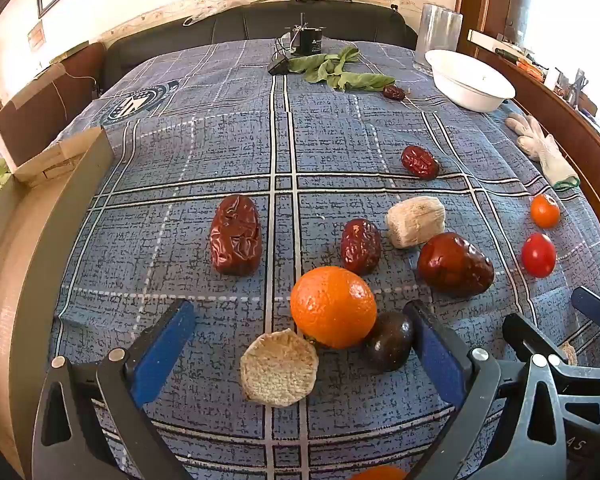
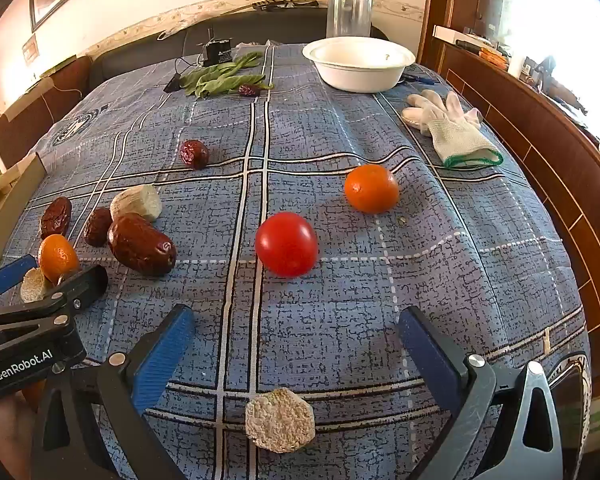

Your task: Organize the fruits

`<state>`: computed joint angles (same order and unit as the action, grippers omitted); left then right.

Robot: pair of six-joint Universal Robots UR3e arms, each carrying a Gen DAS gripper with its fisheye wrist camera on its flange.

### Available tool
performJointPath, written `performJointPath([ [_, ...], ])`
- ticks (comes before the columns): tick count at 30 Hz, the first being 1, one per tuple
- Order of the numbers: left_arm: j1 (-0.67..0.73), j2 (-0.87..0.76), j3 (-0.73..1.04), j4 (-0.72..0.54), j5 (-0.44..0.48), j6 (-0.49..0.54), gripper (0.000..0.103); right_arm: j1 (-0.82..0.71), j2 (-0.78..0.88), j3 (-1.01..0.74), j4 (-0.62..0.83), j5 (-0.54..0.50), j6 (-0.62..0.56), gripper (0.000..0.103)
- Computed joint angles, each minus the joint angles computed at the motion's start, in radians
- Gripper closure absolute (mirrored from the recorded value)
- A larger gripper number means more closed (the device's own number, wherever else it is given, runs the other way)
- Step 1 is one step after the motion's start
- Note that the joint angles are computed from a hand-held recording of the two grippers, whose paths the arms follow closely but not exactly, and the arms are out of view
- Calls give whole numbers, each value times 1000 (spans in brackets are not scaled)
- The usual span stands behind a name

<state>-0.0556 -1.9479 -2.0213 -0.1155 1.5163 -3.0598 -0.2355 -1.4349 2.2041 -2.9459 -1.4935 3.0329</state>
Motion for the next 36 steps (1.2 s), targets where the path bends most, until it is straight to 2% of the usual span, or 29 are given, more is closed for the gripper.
performJointPath([
  [27,1,0,0,0,-2,0,0,-2,0,-1,3,2,0,0],
  [36,12,17,18,-70,-24,38,0,-2,-1,-1,3,3,-1,0],
])
